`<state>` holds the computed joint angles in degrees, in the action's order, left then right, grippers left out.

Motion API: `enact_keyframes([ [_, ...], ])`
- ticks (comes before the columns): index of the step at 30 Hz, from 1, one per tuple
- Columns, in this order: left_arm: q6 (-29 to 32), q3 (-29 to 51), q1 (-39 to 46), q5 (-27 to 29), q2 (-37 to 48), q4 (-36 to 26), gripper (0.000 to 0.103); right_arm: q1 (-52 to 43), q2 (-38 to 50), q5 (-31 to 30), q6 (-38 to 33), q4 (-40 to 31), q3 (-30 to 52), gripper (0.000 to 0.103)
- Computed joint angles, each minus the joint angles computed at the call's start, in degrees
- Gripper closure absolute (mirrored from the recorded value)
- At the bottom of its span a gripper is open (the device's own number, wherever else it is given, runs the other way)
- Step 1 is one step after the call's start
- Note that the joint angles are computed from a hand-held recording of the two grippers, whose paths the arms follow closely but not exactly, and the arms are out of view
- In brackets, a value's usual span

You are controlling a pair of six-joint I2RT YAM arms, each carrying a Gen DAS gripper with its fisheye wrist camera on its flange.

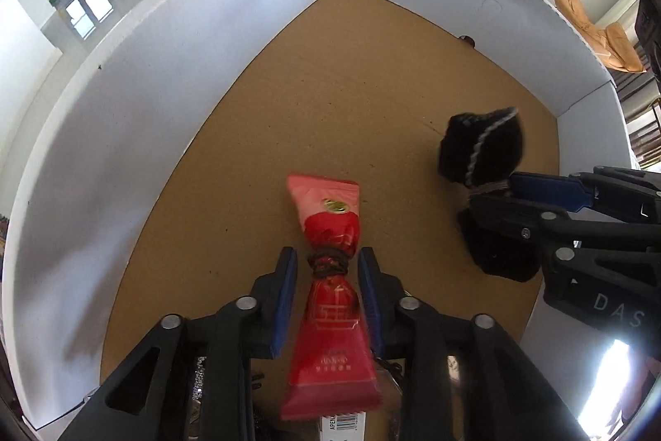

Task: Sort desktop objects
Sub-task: 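Carry the red package and black pouch into the white box and release both, then withdraw both open tools from the white box back over the table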

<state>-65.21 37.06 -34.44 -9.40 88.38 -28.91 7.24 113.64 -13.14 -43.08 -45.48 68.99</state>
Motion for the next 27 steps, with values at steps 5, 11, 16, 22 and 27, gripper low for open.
enact_keyframes([
  [5,-2.9,1.2,-2.2,-3.3,0.6,-2.8,0.033,-0.6,0.0,0.0,-0.5,0.1,-0.3,0.048],
  [11,-5.7,2.0,-4.6,-4.5,-0.1,-4.8,0.033,-1.5,-0.9,-0.2,-1.2,-0.1,-1.1,0.047],
  [16,-8.7,3.7,-7.6,-4.9,1.2,-7.2,0.033,-2.5,-2.9,0.1,-2.4,-0.7,-2.5,0.047],
  [22,-13.6,6.5,-12.4,-6.3,-0.5,-13.5,0.033,-4.8,-7.8,-0.7,-5.3,-4.1,-3.4,0.046],
  [27,-20.4,13.0,-18.6,-9.2,-2.1,-24.3,0.033,-9.1,-15.3,-2.2,-9.8,-9.6,-5.2,0.046],
])
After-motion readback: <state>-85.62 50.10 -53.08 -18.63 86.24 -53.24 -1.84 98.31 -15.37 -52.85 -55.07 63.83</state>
